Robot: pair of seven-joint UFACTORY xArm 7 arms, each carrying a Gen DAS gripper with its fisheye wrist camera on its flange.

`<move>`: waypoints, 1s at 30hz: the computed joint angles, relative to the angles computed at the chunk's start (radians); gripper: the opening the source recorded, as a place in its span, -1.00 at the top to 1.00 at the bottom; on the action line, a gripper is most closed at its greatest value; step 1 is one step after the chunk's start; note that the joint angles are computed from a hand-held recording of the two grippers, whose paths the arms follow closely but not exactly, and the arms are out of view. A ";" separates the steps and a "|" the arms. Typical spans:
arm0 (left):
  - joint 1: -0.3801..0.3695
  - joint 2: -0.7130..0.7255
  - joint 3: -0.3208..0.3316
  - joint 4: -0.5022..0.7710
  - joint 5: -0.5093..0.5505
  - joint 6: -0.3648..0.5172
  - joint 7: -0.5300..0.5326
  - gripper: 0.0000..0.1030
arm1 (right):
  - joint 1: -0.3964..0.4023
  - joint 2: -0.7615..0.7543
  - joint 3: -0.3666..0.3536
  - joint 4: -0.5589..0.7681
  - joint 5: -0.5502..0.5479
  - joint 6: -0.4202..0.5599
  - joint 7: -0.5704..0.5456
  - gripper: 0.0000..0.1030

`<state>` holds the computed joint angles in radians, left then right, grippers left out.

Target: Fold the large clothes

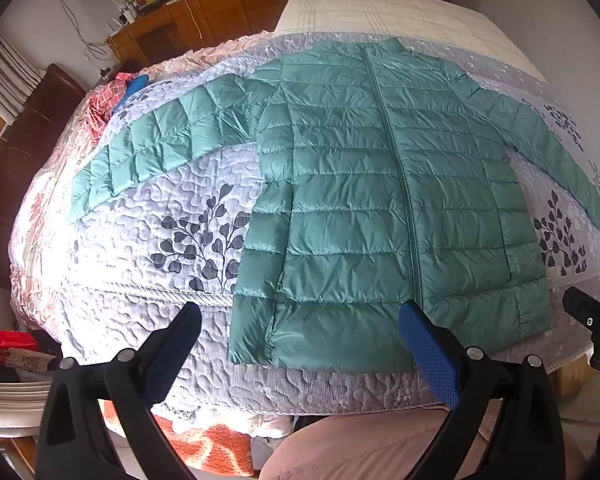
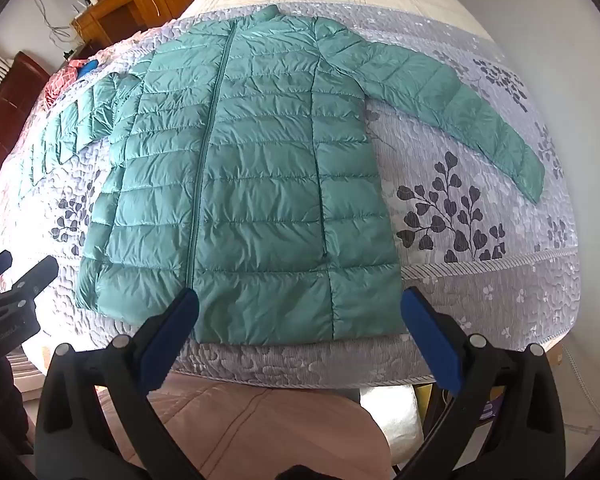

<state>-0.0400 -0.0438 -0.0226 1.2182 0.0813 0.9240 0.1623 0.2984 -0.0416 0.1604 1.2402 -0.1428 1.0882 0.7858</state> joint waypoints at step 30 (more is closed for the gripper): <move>-0.002 0.010 -0.001 0.014 -0.004 0.003 0.003 -0.91 | 0.001 0.010 -0.002 0.008 0.003 -0.002 -0.003 -0.93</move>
